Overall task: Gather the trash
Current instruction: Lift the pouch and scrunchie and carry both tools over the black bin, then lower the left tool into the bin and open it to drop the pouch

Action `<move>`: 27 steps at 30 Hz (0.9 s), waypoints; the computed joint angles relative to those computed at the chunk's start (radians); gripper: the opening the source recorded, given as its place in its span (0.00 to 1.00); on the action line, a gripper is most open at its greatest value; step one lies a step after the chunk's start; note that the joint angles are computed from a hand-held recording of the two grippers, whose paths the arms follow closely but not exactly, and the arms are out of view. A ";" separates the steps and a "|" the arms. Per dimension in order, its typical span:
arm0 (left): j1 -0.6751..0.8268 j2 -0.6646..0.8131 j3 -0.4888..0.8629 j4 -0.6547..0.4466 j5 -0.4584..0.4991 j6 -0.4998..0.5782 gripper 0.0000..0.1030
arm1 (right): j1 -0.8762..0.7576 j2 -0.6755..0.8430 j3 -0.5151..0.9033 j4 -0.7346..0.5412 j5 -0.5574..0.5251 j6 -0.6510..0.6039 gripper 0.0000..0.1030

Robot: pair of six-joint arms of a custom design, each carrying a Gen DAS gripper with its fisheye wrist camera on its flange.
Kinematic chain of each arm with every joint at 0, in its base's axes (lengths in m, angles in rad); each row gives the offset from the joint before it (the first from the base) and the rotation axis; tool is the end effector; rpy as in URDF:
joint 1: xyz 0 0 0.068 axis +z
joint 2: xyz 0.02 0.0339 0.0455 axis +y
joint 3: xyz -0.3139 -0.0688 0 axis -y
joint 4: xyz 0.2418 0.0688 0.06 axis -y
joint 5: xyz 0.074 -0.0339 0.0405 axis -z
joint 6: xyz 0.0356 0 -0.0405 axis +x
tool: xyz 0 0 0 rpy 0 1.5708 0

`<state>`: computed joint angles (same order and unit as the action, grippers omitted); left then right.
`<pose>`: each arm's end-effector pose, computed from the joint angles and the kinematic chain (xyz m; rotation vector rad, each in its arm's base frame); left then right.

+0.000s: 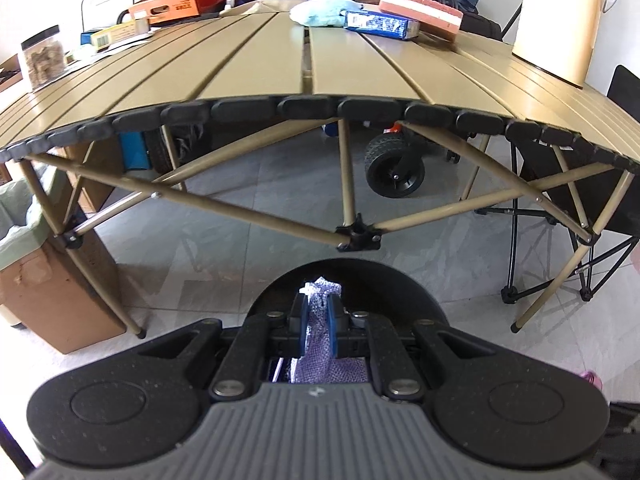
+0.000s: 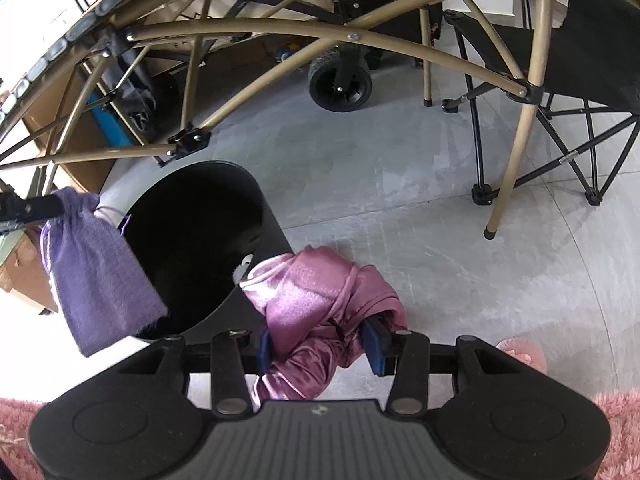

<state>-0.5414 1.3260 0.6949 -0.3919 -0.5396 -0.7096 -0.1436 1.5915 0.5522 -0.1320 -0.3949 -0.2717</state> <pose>0.2057 -0.1023 0.2346 -0.3858 2.3662 0.1427 0.2418 -0.0211 0.1509 -0.2761 2.6318 0.4072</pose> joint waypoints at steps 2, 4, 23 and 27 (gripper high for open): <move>0.022 0.032 0.012 0.030 0.016 0.019 0.10 | -0.003 0.010 0.005 0.002 0.000 0.006 0.42; 0.047 0.063 0.023 0.056 0.040 0.038 0.10 | -0.006 0.025 0.014 0.004 0.002 0.010 0.42; 0.231 0.307 0.094 0.013 0.373 -0.034 0.29 | 0.007 0.098 0.039 0.027 0.044 0.048 0.42; 0.255 0.344 0.110 -0.015 0.445 -0.064 0.92 | 0.007 0.101 0.042 0.027 0.042 0.048 0.42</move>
<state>-0.2864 1.6702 0.8051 -0.4073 -0.0948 -0.7738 -0.1370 1.6925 0.5940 -0.1051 -0.3527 -0.2237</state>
